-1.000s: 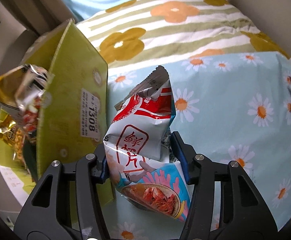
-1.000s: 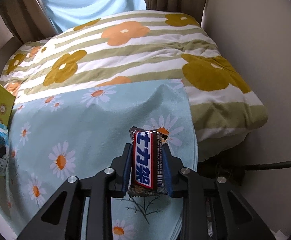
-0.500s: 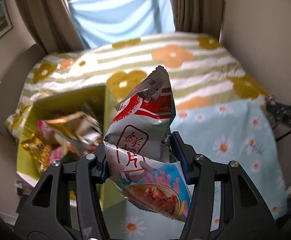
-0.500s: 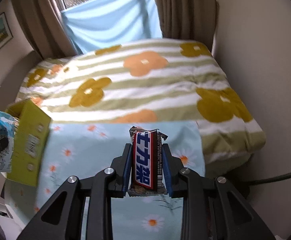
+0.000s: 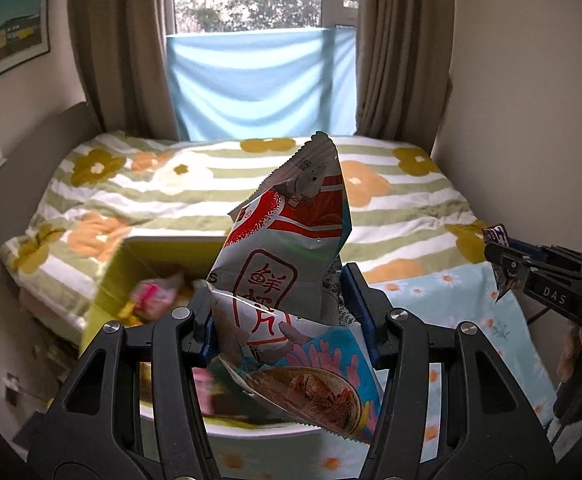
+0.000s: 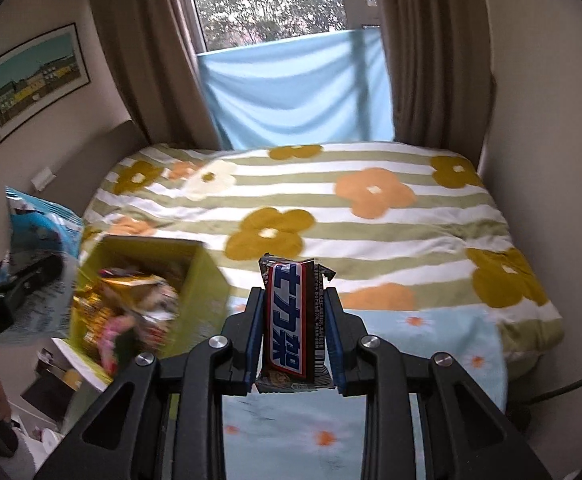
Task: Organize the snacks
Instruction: 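Carry the chip bag with left tool while right tool carries the chocolate bar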
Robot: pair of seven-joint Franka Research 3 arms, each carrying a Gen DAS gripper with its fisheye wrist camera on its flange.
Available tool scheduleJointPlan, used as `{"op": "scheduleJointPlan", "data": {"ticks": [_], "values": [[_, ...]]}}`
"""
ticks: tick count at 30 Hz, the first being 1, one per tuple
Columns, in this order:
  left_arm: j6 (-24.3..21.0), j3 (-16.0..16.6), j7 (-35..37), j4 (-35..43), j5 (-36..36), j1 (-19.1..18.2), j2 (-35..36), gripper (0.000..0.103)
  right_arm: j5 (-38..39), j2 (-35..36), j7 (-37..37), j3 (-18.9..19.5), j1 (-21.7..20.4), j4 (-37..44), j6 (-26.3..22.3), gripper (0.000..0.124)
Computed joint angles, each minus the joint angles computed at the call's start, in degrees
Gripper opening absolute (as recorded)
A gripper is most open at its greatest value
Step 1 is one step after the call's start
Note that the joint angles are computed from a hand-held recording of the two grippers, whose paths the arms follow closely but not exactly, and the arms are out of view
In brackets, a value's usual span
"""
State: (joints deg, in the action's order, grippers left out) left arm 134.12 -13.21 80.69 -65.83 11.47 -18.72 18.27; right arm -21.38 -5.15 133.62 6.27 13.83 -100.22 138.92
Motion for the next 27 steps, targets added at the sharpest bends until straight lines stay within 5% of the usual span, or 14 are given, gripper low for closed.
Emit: {"op": "scheduleJointPlan", "data": {"ticks": [6, 13, 24, 27], "values": [[0.31, 0.18, 10.36, -1.79, -8.18, 7.86, -1.28, 0.049, -5.14, 10.71, 6.28, 1.37, 6.18, 13.52, -4.06, 0.026], [-6.66, 0.01, 21.93, 4.95, -14.63, 12.98, 4.53, 0.049, -7.18, 21.52, 11.35, -1.83, 14.85, 26.62, -8.67, 0.026], [-20.54, 0.02, 30.63, 24.09, -13.66, 10.64, 18.62, 0.05, -2.35, 30.28, 11.12, -6.46, 21.41, 38.27, -16.63, 0.026], [-23.01, 0.65, 31.71, 29.12, -12.49, 8.87, 21.82, 0.07, -1.26, 31.12, 10.03, -6.94, 21.58, 39.27, -17.1, 0.026]]}}
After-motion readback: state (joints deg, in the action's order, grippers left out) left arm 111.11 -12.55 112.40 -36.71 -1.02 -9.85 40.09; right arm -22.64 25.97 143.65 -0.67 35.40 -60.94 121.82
